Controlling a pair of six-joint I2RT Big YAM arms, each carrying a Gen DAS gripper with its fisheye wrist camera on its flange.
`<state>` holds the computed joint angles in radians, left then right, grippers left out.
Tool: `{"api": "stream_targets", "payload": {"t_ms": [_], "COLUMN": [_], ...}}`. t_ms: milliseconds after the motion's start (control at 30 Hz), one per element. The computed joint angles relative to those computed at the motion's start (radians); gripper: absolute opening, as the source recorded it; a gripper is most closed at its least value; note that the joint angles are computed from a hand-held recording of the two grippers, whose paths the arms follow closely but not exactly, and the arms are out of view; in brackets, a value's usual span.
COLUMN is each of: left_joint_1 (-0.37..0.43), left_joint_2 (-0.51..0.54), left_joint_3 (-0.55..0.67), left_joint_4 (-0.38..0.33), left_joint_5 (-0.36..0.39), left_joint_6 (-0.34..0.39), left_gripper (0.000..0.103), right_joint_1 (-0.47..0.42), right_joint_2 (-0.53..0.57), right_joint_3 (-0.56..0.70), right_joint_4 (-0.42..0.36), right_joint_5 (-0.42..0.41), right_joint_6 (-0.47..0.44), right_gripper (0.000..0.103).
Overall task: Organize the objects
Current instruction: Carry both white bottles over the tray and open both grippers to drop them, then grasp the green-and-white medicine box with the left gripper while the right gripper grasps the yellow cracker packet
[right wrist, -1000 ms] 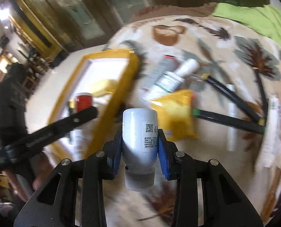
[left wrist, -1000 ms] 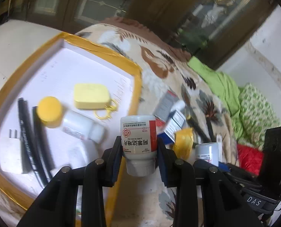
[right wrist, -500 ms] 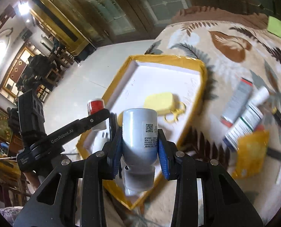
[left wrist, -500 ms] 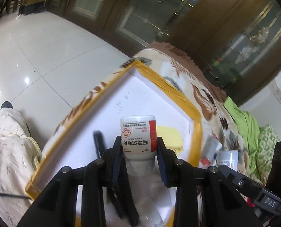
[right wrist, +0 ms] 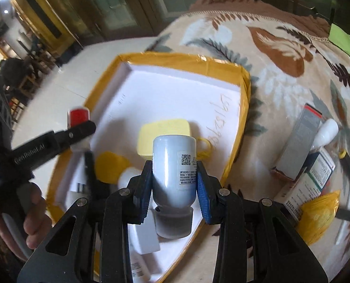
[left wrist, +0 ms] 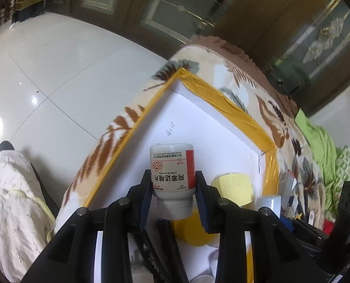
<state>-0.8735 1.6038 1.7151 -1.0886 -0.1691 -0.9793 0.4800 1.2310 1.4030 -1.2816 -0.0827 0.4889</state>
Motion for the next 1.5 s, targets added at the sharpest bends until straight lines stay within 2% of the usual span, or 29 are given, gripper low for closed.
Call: {"api": "stream_targets", "payload": {"t_ms": [67, 267, 400, 600, 767, 800, 867, 933, 1033, 1133, 1233, 1400, 1500], "left_joint_1": [0.005, 0.016, 0.008, 0.004, 0.006, 0.008, 0.008, 0.008, -0.008, -0.020, -0.029, -0.074, -0.107], "left_joint_2": [0.017, 0.049, 0.057, 0.060, 0.057, 0.052, 0.037, 0.023, 0.022, 0.013, -0.009, -0.036, -0.019], "left_joint_3": [0.014, 0.031, 0.043, 0.049, 0.044, 0.038, 0.016, -0.001, 0.016, 0.017, -0.002, -0.015, 0.015], "left_joint_4": [-0.004, -0.032, -0.049, -0.058, -0.053, -0.045, -0.020, 0.016, 0.013, 0.034, 0.063, 0.090, 0.069], "left_joint_5": [0.019, 0.071, 0.054, 0.042, 0.045, 0.050, 0.055, 0.066, 0.008, -0.015, -0.017, -0.044, -0.064], "left_joint_6": [0.021, 0.030, 0.040, 0.047, 0.038, 0.027, 0.003, -0.004, 0.021, 0.058, 0.058, 0.075, 0.107], "left_gripper": [0.034, 0.034, 0.034, 0.035, 0.035, 0.037, 0.052, 0.057, 0.068, 0.069, 0.069, 0.069, 0.069], "right_joint_1": [0.001, 0.007, 0.020, 0.005, 0.005, 0.008, 0.010, -0.002, -0.022, -0.033, -0.055, -0.123, -0.217], "right_joint_2": [0.010, 0.020, 0.021, 0.015, 0.016, 0.016, 0.009, 0.000, -0.029, -0.060, -0.092, -0.163, -0.226], "right_joint_3": [-0.001, -0.008, -0.015, -0.025, -0.022, -0.022, -0.027, -0.038, -0.064, -0.079, -0.092, -0.132, -0.187], "right_joint_4": [-0.003, -0.010, -0.004, 0.010, 0.007, 0.005, 0.014, 0.029, 0.072, 0.106, 0.129, 0.105, 0.102], "right_joint_5": [0.019, -0.023, 0.002, -0.041, -0.035, -0.026, -0.021, -0.057, -0.099, -0.119, -0.171, -0.213, -0.326], "right_joint_6": [0.005, 0.014, 0.017, 0.015, 0.008, 0.002, 0.006, 0.013, 0.035, 0.030, 0.014, -0.020, -0.031], "right_gripper": [0.034, 0.034, 0.034, 0.034, 0.034, 0.035, 0.037, 0.037, 0.037, 0.037, 0.037, 0.037, 0.037]}}
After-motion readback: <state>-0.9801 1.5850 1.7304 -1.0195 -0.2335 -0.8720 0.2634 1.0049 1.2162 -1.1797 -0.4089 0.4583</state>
